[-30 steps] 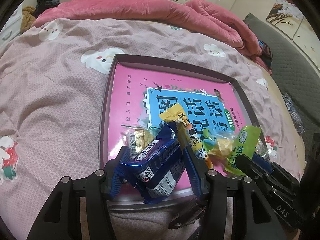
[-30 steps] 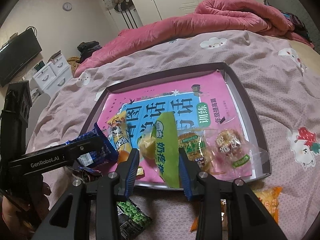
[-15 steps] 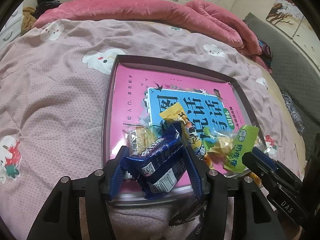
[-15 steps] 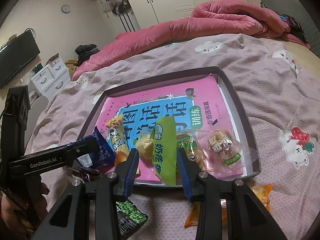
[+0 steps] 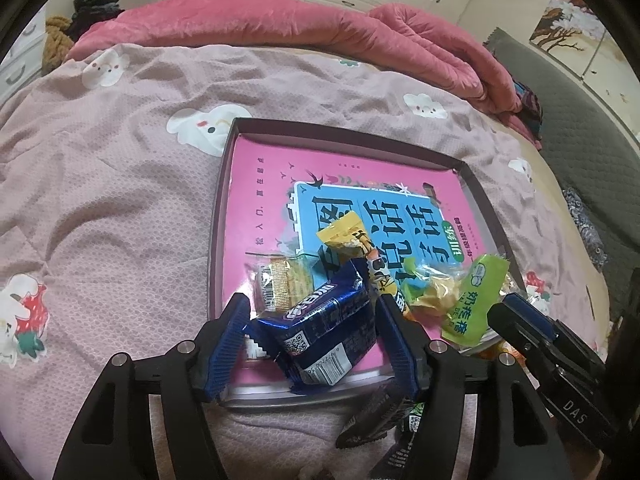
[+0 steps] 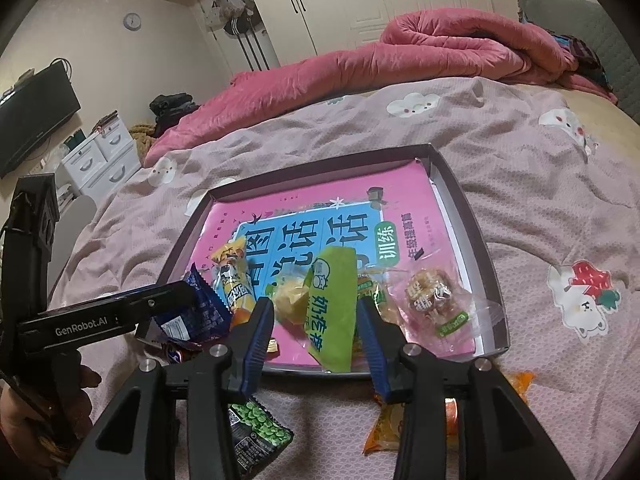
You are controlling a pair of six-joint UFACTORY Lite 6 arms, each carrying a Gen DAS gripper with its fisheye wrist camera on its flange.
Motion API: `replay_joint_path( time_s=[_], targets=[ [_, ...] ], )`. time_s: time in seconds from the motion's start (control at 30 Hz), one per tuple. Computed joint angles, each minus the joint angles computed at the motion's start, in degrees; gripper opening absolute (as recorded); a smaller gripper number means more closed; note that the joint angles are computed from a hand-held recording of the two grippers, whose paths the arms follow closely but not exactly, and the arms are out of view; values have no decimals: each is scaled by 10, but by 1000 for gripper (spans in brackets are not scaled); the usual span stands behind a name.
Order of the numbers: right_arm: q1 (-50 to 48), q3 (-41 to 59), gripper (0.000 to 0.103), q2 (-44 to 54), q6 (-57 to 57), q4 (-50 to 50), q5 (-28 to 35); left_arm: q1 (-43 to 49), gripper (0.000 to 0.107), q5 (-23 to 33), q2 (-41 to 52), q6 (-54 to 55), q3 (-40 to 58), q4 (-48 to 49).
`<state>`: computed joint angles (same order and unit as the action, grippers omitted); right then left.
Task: Organize snacks
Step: 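Lower the blue biscuit bag into the tray and open the left tool, then withdraw both open tools from the tray toward the snacks on the bedspread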
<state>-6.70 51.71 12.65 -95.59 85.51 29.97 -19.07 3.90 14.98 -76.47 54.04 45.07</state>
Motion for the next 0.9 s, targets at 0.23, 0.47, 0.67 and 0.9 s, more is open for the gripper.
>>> replay_joint_path(
  time_s=[0.23,0.47,0.67,0.9],
  targets=[
    [-3,-16,49,-21,-26,17,1,-3,71,3,-20,86,-10,-86],
    [-2,-23,55,-33,-36,22,1,-11,74,17,-38,55,-11,-57],
    [-8,-31,56,-46,-47,27,6,-19,76,32,-58,44,-17,-45],
    [-19,-39,60,-63,-50,26,20,-26,77,46,-93,65,-29,-65]
  ],
)
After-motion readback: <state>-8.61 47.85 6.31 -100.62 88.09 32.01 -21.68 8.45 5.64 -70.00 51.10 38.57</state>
